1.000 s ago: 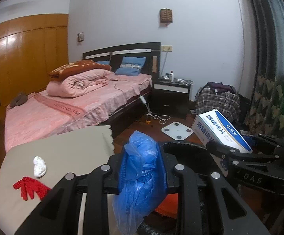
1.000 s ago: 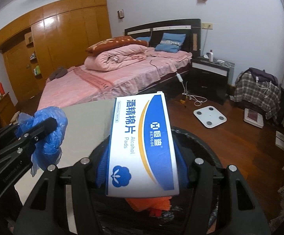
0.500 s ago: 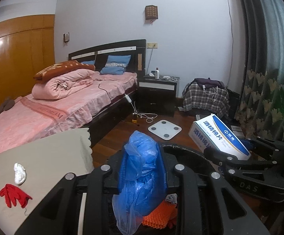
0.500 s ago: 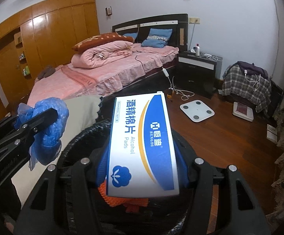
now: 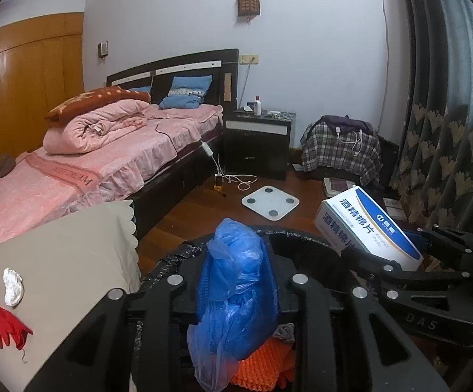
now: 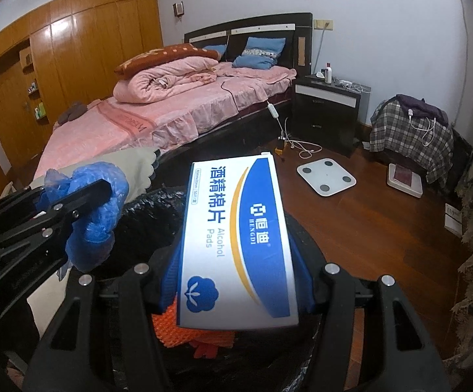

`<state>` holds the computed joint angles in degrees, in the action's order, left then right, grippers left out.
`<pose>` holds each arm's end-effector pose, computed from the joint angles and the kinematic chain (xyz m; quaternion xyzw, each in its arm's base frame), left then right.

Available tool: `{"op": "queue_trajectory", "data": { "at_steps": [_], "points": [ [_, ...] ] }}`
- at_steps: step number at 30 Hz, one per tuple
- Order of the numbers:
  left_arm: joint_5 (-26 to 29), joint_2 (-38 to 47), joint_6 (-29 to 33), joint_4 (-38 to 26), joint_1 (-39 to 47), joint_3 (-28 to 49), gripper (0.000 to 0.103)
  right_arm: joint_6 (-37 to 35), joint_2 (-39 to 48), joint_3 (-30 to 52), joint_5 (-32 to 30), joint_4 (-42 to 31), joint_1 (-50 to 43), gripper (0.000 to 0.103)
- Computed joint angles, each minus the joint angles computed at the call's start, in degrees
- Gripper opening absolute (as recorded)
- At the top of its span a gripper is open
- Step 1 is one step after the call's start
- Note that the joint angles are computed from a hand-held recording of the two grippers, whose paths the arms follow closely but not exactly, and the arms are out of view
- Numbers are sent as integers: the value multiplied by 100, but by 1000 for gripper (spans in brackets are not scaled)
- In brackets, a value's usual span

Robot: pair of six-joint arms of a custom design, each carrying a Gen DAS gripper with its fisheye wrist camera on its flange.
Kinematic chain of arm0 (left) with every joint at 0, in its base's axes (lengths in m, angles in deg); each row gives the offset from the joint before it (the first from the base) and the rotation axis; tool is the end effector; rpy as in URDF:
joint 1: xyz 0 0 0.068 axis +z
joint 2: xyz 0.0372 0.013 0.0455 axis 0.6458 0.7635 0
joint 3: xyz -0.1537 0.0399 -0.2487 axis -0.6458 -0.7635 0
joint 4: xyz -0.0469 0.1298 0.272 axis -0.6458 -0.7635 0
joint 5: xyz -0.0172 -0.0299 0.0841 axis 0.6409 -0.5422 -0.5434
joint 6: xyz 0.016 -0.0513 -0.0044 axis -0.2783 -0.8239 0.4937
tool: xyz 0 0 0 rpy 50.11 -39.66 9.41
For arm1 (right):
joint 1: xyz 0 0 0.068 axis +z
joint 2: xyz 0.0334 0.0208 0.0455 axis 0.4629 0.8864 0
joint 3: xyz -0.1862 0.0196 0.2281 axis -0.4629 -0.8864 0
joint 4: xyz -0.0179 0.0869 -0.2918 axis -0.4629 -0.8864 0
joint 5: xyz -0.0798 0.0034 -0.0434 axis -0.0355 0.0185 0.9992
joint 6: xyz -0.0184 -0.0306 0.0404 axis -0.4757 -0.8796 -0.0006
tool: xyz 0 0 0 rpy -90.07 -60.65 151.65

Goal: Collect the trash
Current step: 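Open both tools over the bin to drop the box and blue bag, then move both tools back over the table toward the red cloth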

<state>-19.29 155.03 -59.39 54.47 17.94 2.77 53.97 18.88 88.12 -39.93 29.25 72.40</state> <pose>0.3213 -0.1536 0.1470 0.4715 0.7388 -0.2561 0.4078 0.1611 0.1219 0.1342 0.3184 0.8481 -0.1127 0.4082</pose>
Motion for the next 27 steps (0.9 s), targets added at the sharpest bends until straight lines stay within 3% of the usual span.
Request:
{"op": "queue_trajectory", "data": {
  "at_steps": [4,11,17,27],
  "points": [
    [-80,232,17,-115,-78,194,41,-107,172,-9,-63,101,-135,75],
    [-61,249,-48,-78,49,220,61,398,171,-83,32,-171,46,93],
    [-8,110,-42,-127,303,190,79,1023,269,80,148,-606,350,96],
    [222,-269,209,-468,1060,143,90,1776,560,528,254,-1222,804,97]
  ]
}}
